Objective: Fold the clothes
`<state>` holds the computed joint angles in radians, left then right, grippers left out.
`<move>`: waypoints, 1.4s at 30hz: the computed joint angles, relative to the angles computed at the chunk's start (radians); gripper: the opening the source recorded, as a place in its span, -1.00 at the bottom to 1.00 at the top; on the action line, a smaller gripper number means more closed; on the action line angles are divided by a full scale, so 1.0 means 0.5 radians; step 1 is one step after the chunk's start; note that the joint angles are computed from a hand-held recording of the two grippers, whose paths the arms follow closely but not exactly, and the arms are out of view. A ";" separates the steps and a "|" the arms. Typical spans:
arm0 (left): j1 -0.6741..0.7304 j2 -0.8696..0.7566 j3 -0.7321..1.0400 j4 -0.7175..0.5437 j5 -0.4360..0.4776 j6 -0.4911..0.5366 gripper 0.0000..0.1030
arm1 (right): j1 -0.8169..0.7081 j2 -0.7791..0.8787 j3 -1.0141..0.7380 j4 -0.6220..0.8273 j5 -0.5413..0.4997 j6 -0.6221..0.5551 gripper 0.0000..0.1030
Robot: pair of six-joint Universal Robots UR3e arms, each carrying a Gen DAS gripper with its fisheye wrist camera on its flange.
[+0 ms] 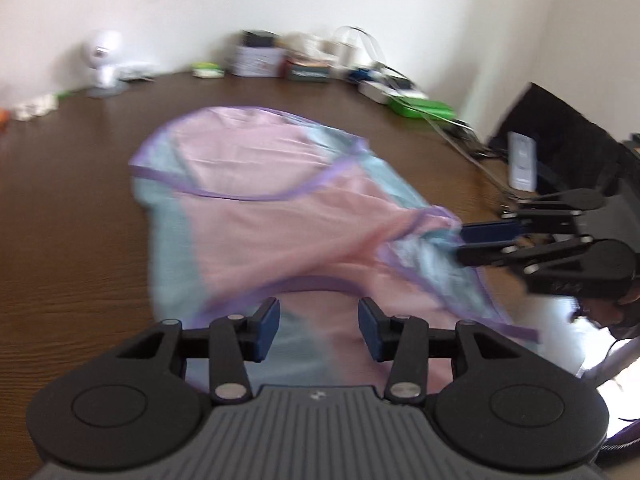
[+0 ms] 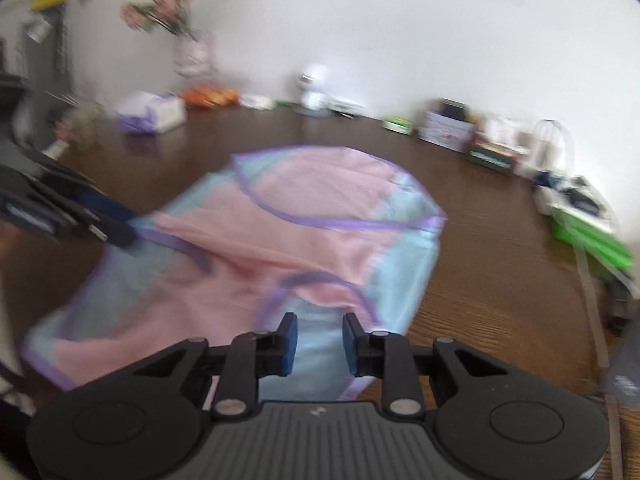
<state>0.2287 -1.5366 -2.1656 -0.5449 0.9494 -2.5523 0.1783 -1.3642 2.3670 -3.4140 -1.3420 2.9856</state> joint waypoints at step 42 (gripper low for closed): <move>-0.045 -1.947 3.117 -1.807 -0.018 1.465 -0.08 | -0.202 1.263 -2.890 2.555 0.499 -1.864 -0.30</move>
